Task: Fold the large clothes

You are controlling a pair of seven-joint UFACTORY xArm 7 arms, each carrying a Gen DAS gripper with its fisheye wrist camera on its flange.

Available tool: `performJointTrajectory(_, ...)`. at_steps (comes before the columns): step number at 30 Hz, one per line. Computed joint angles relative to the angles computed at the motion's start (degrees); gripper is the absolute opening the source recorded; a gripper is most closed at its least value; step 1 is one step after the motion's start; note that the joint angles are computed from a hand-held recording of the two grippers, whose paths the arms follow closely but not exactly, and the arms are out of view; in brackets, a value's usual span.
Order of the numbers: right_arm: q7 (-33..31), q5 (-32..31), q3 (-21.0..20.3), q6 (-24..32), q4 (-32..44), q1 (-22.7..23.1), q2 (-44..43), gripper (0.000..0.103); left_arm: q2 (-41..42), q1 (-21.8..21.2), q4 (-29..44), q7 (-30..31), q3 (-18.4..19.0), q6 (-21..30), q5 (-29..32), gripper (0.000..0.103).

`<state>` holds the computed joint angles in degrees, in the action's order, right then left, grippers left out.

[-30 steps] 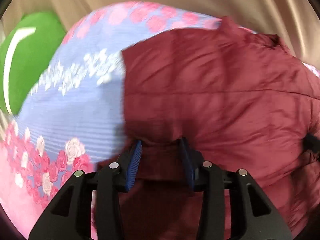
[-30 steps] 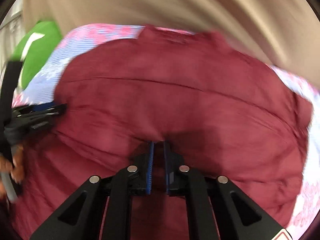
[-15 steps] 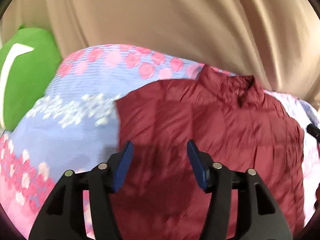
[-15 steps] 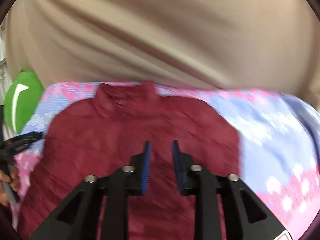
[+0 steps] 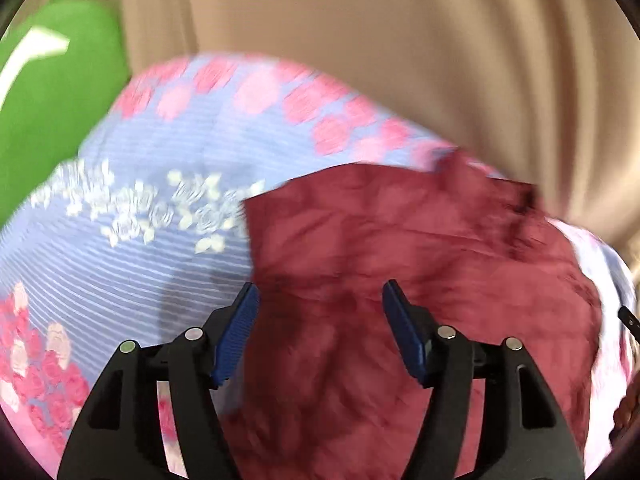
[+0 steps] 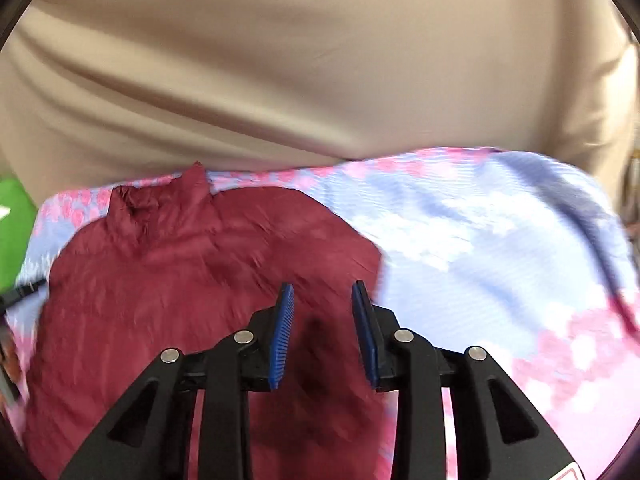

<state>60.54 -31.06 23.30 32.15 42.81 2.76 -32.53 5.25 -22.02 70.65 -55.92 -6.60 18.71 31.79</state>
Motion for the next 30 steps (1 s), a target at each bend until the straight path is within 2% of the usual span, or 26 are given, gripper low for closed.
performJointTrajectory(2,-2.6,3.6,-2.3,2.3,-6.0,4.4,-7.3,0.038,-2.6,-1.2,-1.5,3.3,-1.8,-0.4,-0.3,0.066)
performJointTrajectory(4,-4.2,6.2,-3.3,3.9,-11.0,6.5,-12.2,0.038,-2.5,-3.0,-0.7,10.2,-4.7,-1.1,-3.2,0.078)
performJointTrajectory(5,-4.6,7.5,-3.2,4.8,-12.5,7.2,-14.0,0.038,-0.9,-4.7,1.5,13.7,-6.4,-0.3,-4.0,0.085)
performJointTrajectory(7,-4.8,9.3,-1.7,7.9,-14.8,8.1,-17.0,0.038,3.8,-8.4,7.3,18.0,-7.9,2.4,-3.7,0.087)
performJointTrajectory(9,-5.1,11.0,-1.3,8.2,-16.5,9.2,-18.4,0.038,10.4,-14.2,15.3,19.5,-8.2,7.3,0.5,0.087)
performJointTrajectory(12,-5.3,12.4,-1.0,6.4,-17.9,10.0,-19.0,0.038,22.5,-21.8,29.9,21.9,-6.8,15.2,2.4,0.087)
performJointTrajectory(15,-6.3,13.3,-0.8,5.9,-18.6,10.8,-20.2,0.041,31.2,-26.3,41.0,20.7,-3.8,19.2,0.6,0.087)
performJointTrajectory(19,-7.4,14.1,-0.6,4.1,-18.4,10.9,-19.3,0.042,36.6,-30.1,48.1,17.5,1.6,18.5,-0.1,0.087)
performJointTrajectory(20,-7.5,14.3,-0.5,3.8,-18.3,10.8,-19.1,0.042,37.3,-31.1,49.1,16.8,3.1,18.8,-0.2,0.079)
performJointTrajectory(21,-7.5,14.3,-0.4,3.4,-18.2,10.6,-18.8,0.042,37.5,-31.9,49.7,16.6,4.4,19.4,-0.2,0.061)
performJointTrajectory(22,-7.5,14.4,-0.3,3.2,-18.0,10.2,-18.3,0.042,38.6,-32.5,51.5,17.1,5.0,20.2,-0.8,0.051)
performJointTrajectory(23,-7.4,14.5,-0.2,3.0,-17.9,10.0,-18.0,0.042,38.3,-32.4,51.3,18.2,5.8,19.5,-2.5,0.030)
performJointTrajectory(25,-7.5,14.9,-0.5,2.0,-17.6,9.8,-17.1,0.042,33.9,-29.2,45.5,18.5,3.3,15.7,-5.9,0.006)
performJointTrajectory(27,-8.0,14.7,0.0,1.5,-16.3,9.6,-15.3,0.042,27.7,-25.8,37.2,17.6,2.0,10.0,-9.7,0.003)
performJointTrajectory(30,-10.1,13.6,1.0,0.0,-12.1,9.6,-9.7,0.043,16.1,-22.2,24.3,13.1,2.4,1.5,-8.7,0.003)
